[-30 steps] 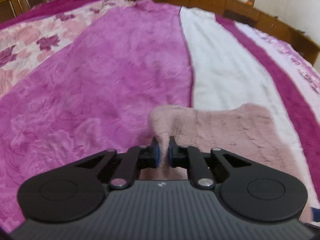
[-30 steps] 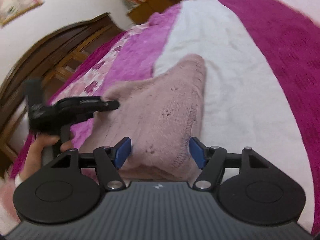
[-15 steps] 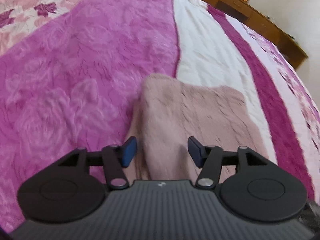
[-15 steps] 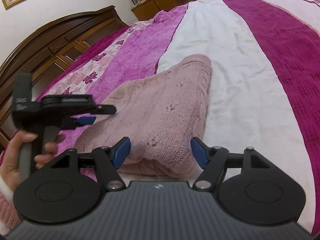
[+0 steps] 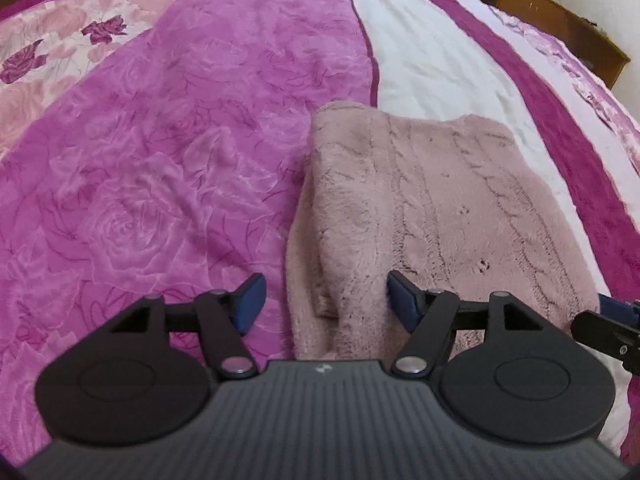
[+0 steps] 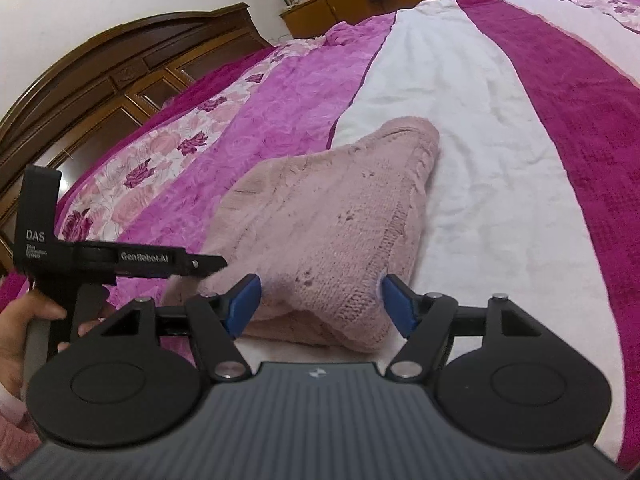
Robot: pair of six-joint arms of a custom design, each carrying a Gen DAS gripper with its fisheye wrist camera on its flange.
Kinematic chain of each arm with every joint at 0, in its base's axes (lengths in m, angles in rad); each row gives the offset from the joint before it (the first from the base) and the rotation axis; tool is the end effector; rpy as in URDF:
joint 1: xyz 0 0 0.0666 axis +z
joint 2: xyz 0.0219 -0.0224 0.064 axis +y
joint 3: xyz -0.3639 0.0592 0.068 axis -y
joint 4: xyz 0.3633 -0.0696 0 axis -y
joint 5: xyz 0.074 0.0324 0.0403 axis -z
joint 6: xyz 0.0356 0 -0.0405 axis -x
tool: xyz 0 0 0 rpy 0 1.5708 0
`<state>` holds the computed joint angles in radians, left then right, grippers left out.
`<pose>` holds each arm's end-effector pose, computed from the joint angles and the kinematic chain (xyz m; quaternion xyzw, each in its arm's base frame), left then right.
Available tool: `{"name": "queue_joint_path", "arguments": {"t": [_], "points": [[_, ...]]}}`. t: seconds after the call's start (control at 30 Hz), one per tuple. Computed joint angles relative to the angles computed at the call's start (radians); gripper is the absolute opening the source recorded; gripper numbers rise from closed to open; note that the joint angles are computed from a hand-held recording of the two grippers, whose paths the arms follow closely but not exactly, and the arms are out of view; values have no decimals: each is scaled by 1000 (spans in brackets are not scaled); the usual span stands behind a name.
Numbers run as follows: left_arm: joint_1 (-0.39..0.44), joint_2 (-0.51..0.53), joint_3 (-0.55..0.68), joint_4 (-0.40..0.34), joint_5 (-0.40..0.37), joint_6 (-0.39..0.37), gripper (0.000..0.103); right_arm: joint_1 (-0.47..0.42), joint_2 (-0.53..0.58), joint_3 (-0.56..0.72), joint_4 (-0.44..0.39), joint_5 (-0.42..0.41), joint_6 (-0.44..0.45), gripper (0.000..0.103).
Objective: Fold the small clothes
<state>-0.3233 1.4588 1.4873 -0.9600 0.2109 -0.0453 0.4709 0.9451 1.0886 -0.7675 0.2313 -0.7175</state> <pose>0.4495 -0.1589 0.4227 0.2055 0.9220 -0.1423 0.2956 0.2815 0.1337 0.4537 0.1609 0.8709 0.1684 0.4327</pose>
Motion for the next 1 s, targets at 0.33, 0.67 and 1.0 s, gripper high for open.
{"name": "queue_joint_path", "arguments": {"t": [0.33, 0.67, 1.0], "points": [[-9, 53, 43, -10, 55, 120, 67, -222, -25, -49, 68, -249, -168, 75], [40, 87, 25, 25, 209, 237, 72, -285, 82, -105, 252, -457, -307, 81], [56, 81, 3, 51, 350, 278, 47, -281, 124, -87, 290, -467, -291, 56]]}}
